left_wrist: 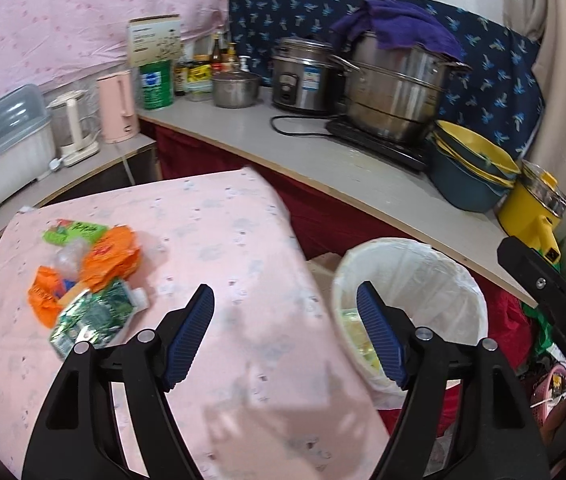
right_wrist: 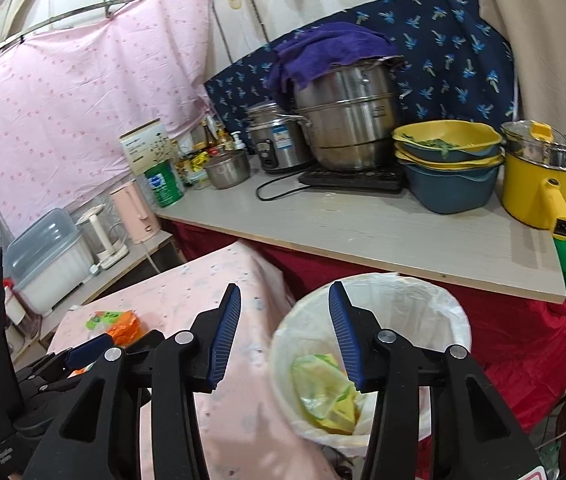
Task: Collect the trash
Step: 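Move both open tools back from the bin to the trash pile, then grasp the orange bag with the right tool while the left grasps the clear plastic bag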
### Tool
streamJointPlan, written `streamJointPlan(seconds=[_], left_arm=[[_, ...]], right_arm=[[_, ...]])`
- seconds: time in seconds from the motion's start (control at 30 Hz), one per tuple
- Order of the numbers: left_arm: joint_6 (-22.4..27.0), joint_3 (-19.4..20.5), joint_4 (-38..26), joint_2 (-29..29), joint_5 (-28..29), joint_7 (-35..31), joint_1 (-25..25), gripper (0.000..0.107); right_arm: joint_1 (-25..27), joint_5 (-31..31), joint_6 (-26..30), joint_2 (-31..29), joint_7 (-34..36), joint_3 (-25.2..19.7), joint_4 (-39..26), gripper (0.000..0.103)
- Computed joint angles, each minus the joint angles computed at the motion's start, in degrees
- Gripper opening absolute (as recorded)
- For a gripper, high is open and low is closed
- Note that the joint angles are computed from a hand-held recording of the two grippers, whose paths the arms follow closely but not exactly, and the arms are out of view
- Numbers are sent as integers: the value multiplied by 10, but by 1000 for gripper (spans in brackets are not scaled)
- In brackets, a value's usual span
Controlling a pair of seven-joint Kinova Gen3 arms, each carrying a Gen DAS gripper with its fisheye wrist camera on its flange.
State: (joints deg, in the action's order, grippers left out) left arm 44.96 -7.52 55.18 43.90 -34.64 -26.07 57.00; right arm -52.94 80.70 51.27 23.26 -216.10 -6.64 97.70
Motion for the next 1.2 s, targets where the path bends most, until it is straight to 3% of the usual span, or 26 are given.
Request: streamJointPlan(seconds=[0.27,0.53,0.9,1.2], left_arm=[[-23,-30,132,-74,-55,97,9,70],[-22,-20,242,-133,-116,190,-15,70],[-30,19,338,-173,-171,262,-88,70],[-72,29,364,-168,-170,249,-154,70]], right_arm=[[-32,-17,-8,36,71,3,-81,47],[-58,-73,-58,89,162,28,-175,47],[-48,-218,-102,193,353,30,-345,47],[-19,-357,-75,301,519,13,-525,47]])
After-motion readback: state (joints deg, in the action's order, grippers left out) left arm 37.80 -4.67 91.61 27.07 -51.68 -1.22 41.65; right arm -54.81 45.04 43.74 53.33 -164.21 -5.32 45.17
